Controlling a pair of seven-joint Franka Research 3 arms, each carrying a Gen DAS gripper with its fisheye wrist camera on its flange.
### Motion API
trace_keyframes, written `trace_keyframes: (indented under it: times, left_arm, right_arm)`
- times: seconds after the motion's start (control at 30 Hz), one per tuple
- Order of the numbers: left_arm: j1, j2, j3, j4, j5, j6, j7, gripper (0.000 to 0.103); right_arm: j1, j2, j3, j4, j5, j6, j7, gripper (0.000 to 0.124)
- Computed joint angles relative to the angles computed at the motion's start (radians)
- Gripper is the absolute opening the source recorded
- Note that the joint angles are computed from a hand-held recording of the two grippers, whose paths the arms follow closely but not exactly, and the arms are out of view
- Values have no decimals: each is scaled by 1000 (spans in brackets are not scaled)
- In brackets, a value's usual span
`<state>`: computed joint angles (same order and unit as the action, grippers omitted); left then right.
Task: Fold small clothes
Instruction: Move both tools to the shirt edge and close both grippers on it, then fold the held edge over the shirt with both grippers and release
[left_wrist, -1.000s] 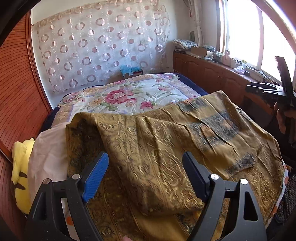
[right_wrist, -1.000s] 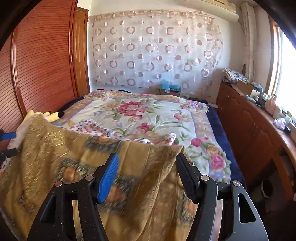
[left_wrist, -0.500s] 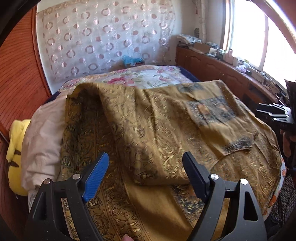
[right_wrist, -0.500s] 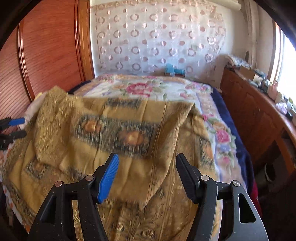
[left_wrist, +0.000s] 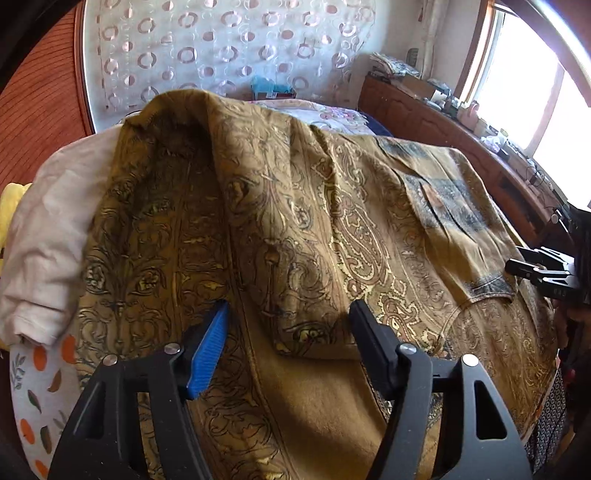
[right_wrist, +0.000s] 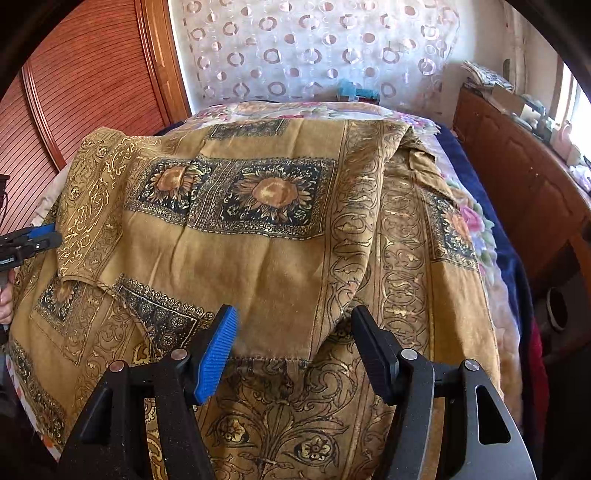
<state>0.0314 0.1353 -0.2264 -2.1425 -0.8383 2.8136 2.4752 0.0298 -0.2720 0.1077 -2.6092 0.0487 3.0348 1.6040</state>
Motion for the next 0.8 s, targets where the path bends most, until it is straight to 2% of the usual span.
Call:
trace_keyframes:
  times: [0.07, 0.1, 0.17, 0.23, 0.27, 0.33, 0.4, 0.47, 0.6, 0.7, 0.8]
  left_arm:
    - [-6, 1, -7, -10, 0, 31, 16, 64]
    - [-8, -2, -9, -15, 4, 39, 17, 57]
    - [-6, -11, -12, -18, -5, 29, 25, 44]
    - [-4, -25, -13, -25, -36, 21, 61, 25]
    - [-8, -33, -14, -34, -52, 32, 88, 22]
    - [-38, -40, 1, -59, 39, 93, 34, 10]
    - [-33, -60, -13, -69, -31, 88, 114, 8]
    - [-40, -95, -10, -81, -129, 71, 210, 5]
    - [-73, -200, 49, -117, -284, -2, 338, 5]
    - [-99, -285, 106, -167, -325, -59, 381, 5]
    - [-128, -340, 154, -211, -325, -89, 388, 5]
  right_arm:
    - [6, 1, -7, 1, 3, 2, -9, 57]
    - [13, 2, -15, 3, 9, 2, -19, 54]
    - [12, 7, -13, 7, 8, 1, -24, 36]
    - [37, 2, -31, 2, 33, -5, -47, 22]
    - [54, 1, -44, 0, 49, -2, -66, 14]
    - [87, 2, -66, -13, 85, 25, -105, 8]
    - [138, -19, -105, -33, 141, 56, -158, 6]
    - [140, -39, -97, -57, 164, 86, -174, 5]
    - [180, -101, -118, -97, 217, 118, -219, 4]
    - [221, -173, -147, -135, 253, 119, -250, 4]
    - [207, -244, -118, -182, 263, 99, -257, 4]
